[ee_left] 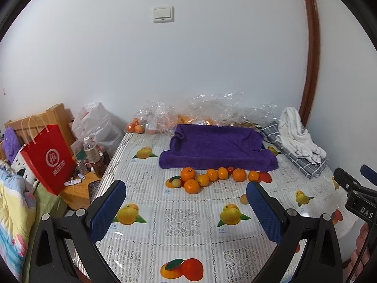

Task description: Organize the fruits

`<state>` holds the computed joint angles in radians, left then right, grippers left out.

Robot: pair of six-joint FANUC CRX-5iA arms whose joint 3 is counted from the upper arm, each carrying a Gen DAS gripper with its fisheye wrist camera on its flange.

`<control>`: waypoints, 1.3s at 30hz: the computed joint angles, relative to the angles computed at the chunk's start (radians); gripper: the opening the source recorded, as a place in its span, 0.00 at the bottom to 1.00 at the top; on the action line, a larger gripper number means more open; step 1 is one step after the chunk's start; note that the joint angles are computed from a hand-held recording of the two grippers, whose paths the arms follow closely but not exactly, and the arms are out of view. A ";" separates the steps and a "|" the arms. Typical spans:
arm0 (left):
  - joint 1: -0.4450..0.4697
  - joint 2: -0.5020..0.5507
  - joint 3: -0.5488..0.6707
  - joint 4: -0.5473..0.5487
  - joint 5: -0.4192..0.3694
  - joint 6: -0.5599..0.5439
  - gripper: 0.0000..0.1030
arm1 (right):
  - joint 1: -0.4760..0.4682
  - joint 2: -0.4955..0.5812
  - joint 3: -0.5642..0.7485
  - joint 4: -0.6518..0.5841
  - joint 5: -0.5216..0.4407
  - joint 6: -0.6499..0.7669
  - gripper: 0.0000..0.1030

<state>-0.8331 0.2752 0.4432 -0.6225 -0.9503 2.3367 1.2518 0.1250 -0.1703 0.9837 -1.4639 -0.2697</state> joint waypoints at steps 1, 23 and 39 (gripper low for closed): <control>0.003 -0.002 -0.002 0.005 0.004 -0.003 1.00 | -0.001 0.002 0.003 -0.004 0.002 0.004 0.98; 0.058 0.002 -0.026 0.042 0.069 -0.032 1.00 | -0.053 0.036 0.015 -0.002 0.078 0.033 0.98; 0.172 0.138 0.004 0.165 0.073 -0.173 0.94 | -0.209 0.151 0.004 -0.093 0.377 0.122 0.84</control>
